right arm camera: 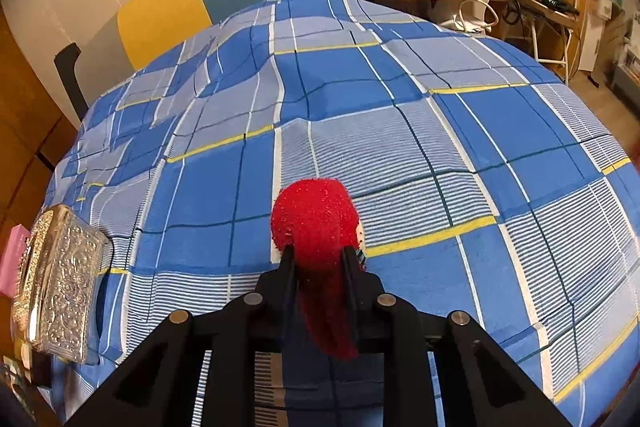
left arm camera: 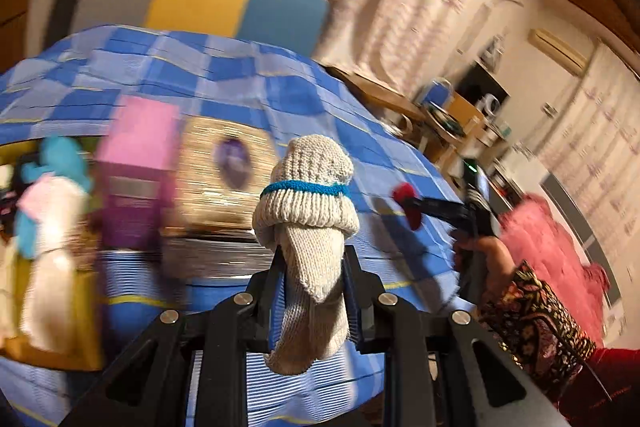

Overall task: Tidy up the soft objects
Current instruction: 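Carry the white knit sock to the gold tray with the left tool while right holds red sock, then open the left tool over the tray while the right tool lowers the red sock in and opens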

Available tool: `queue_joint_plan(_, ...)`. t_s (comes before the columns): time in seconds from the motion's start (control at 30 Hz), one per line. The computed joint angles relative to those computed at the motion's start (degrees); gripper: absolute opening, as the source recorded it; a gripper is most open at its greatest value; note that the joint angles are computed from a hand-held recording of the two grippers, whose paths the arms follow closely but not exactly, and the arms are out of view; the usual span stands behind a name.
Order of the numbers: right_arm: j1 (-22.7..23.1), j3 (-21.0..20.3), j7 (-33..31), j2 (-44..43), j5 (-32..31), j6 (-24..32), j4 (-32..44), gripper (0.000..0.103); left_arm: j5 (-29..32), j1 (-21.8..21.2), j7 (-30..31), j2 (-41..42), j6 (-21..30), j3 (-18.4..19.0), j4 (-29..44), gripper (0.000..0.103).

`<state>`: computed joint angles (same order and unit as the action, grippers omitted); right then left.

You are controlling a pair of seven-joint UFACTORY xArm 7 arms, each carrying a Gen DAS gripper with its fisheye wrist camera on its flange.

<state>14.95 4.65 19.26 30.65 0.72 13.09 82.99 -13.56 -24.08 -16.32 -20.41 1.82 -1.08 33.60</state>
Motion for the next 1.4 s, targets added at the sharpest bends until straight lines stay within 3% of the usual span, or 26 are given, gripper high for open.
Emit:
queue_joint_plan(0.03,-0.6,0.6,-0.3,0.0,0.6,-0.4,-0.2,0.021,2.1,4.8,-2.0,-1.7,0.8,-2.8,-1.2,0.024)
queue_joint_plan(0.1,-1.1,1.2,-0.4,0.1,1.4,-0.5,-0.3,0.021,4.7,10.0,-4.2,-4.8,2.0,-4.7,-3.5,0.024)
queue_joint_plan(0.27,-1.7,1.7,-0.8,0.2,2.9,-1.5,-0.6,0.022,8.2,19.0,-8.0,-8.7,4.8,-3.9,-6.8,0.024)
queue_joint_plan(0.4,-1.2,0.7,0.0,-0.2,2.7,-2.9,-1.4,0.021,11.7,25.8,-9.3,-7.0,5.9,-3.4,-6.1,0.024)
queue_joint_plan(0.5,-0.3,-0.5,1.2,-0.5,1.9,-3.5,-1.9,0.021,12.8,28.1,-8.7,-4.3,7.3,-1.2,-4.8,0.024)
queue_joint_plan(0.57,0.5,-1.7,2.3,-0.7,0.9,-3.9,-2.2,0.021,11.3,27.0,-6.8,-1.3,7.4,2.3,-3.5,0.024)
queue_joint_plan(0.77,3.7,-5.7,6.1,-1.9,-2.9,-5.1,-3.7,0.021,6.8,26.7,-4.3,5.3,7.2,6.0,-0.7,0.025)
queue_joint_plan(0.83,3.6,-5.4,7.2,-2.5,-3.2,-5.5,-4.5,0.021,6.9,27.9,-4.4,6.8,8.3,5.5,0.3,0.027)
queue_joint_plan(0.9,3.9,-5.5,7.9,-3.4,-4.0,-5.4,-5.4,0.021,7.6,29.2,-4.9,7.3,9.3,4.9,0.7,0.034)
queue_joint_plan(1.0,5.7,-6.8,9.3,-5.5,-6.2,-6.2,-7.4,0.021,7.0,29.3,-3.9,6.3,9.5,5.2,0.1,0.051)
queue_joint_plan(1.07,6.1,-6.4,9.6,-7.0,-7.2,-6.6,-8.7,0.021,7.4,29.8,-3.7,4.5,8.5,4.9,-1.2,0.068)
queue_joint_plan(1.23,9.8,-6.7,11.5,-12.1,-11.1,-8.9,-12.7,0.021,8.5,31.4,-5.4,-3.4,3.5,3.3,-7.4,0.068)
queue_joint_plan(1.4,7.6,1.9,7.0,-15.1,-7.5,-9.9,-14.2,0.021,10.5,33.6,-7.8,-11.2,3.6,0.3,-12.0,0.068)
